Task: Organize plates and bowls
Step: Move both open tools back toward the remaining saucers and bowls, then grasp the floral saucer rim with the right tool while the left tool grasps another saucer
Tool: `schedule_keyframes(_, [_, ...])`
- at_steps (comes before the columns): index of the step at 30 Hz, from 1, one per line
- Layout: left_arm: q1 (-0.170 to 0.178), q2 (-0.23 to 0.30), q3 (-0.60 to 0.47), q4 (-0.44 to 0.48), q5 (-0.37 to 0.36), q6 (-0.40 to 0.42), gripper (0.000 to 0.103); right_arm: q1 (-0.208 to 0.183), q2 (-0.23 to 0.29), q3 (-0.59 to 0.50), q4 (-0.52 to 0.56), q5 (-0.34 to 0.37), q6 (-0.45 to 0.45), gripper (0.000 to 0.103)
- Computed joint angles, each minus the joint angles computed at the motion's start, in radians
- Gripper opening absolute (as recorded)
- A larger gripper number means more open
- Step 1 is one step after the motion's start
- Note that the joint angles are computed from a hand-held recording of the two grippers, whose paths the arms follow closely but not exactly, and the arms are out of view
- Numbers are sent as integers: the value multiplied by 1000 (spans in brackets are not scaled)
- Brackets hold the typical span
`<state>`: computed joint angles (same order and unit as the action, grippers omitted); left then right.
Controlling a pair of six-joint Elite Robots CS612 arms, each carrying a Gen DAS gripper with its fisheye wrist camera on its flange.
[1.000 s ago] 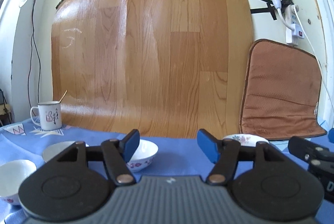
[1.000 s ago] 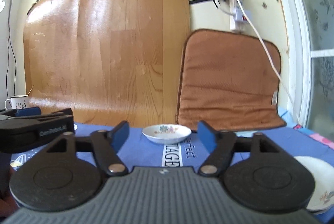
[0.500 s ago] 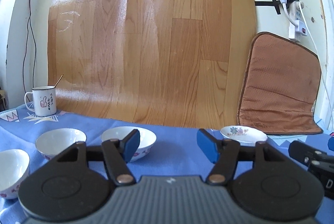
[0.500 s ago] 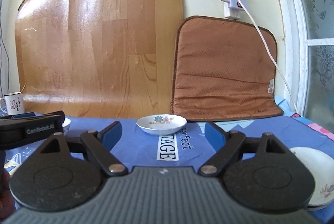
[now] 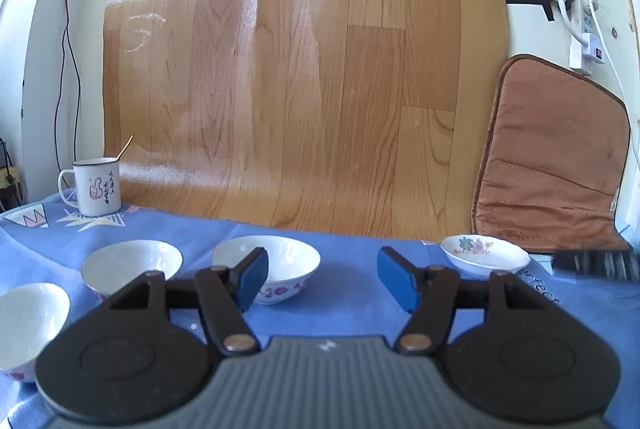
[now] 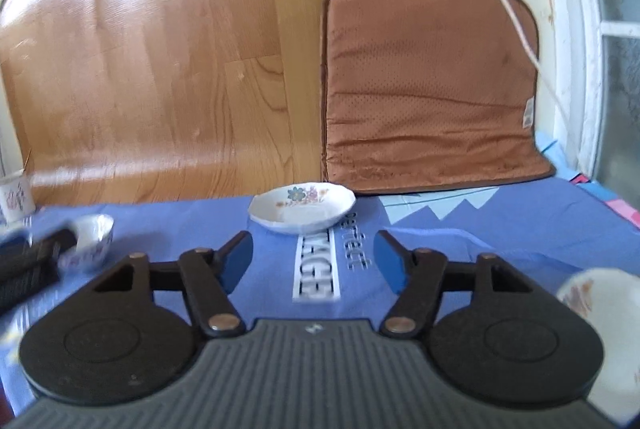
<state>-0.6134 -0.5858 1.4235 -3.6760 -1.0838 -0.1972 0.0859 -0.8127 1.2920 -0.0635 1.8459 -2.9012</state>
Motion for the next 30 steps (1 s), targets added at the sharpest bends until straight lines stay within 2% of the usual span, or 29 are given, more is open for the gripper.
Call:
schedule_keyframes(3, [0, 0, 0, 3, -1, -3, 62, -12, 33, -83, 59, -1, -5, 63])
schedule_keyframes(5, [-1, 0, 1, 2, 0, -3, 62, -23, 71, -165, 141, -1, 17, 53])
schedule_keyframes(10, [2, -1, -3, 17, -14, -6, 62, -69, 212, -442, 462, -55, 207, 34])
schedule_keyframes(14, [6, -3, -6, 39, -26, -26, 62, -99, 306, -610, 635, -117, 318, 30])
schedule_keyframes(16, [8, -4, -7, 51, -34, -34, 62, -109, 336, -660, 685, -153, 348, 28])
schedule_keyframes(18, [9, -4, -8, 56, -40, -38, 62, -111, 347, -682, 698, -175, 350, 22])
schedule_keyframes(20, [9, -5, -8, 59, -43, -39, 61, -113, 360, -710, 717, -203, 326, 10])
schedule_keyframes(23, [10, -6, -7, 63, -47, -43, 61, -106, 371, -735, 745, -203, 299, 9])
schedule_keyframes(27, [22, -15, -4, 103, -90, -95, 54, -121, 303, -621, 667, -298, 364, 7])
schedule_keyframes(29, [37, -23, 0, 129, -154, -143, 45, -129, 279, -589, 648, -352, 372, 7])
schedule_keyframes(30, [46, -26, 2, 133, -191, -168, 43, -132, 261, -560, 633, -381, 365, 7])
